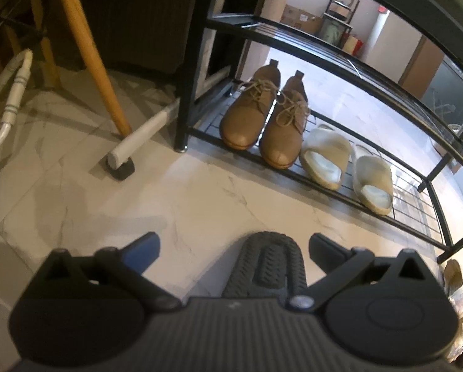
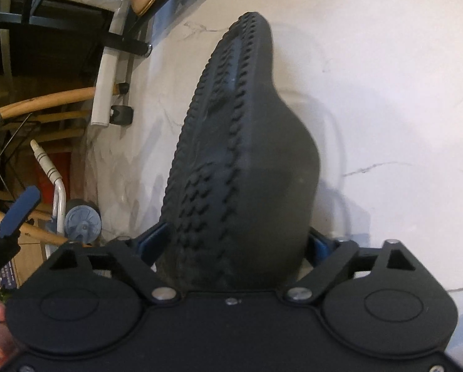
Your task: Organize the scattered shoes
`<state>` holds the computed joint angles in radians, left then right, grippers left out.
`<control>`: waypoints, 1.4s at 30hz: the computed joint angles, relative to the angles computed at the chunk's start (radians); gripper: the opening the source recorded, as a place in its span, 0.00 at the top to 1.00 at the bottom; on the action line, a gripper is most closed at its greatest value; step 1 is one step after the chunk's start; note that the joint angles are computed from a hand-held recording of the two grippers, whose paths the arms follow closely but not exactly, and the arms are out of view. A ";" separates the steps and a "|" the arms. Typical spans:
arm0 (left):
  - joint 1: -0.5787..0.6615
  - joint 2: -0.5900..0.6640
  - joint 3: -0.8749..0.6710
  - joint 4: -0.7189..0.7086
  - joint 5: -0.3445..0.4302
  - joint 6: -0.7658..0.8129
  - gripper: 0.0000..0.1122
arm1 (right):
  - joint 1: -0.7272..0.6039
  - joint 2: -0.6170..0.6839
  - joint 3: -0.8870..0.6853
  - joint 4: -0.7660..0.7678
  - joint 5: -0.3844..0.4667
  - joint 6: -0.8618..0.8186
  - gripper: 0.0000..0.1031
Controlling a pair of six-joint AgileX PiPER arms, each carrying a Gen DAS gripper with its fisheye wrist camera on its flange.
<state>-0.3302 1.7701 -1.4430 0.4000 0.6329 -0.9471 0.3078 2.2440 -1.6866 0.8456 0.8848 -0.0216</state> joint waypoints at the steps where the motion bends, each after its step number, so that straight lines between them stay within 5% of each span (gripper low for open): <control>1: 0.001 -0.002 0.006 0.007 -0.006 -0.009 0.09 | 0.001 -0.002 0.000 -0.007 -0.003 0.000 0.19; 15: 0.017 0.012 0.000 -0.023 -0.007 -0.002 0.09 | 0.009 -0.063 0.025 -0.074 -0.086 0.060 0.20; 22: 0.026 0.018 -0.002 -0.041 -0.004 -0.003 0.09 | 0.026 -0.163 0.050 -0.378 -0.111 0.370 0.21; 28: 0.029 0.016 0.002 -0.055 -0.004 0.003 0.09 | 0.103 -0.220 0.008 -0.891 -0.027 0.714 0.20; 34: 0.028 0.015 0.000 -0.060 0.001 0.005 0.09 | 0.174 -0.144 -0.049 -1.159 0.074 0.735 0.20; 38: 0.034 0.018 -0.002 -0.075 0.004 0.006 0.09 | 0.224 -0.109 -0.068 -1.249 0.086 0.715 0.05; 42: 0.039 0.020 -0.004 -0.092 0.005 0.014 0.09 | 0.224 -0.123 -0.047 -1.220 0.033 0.656 0.00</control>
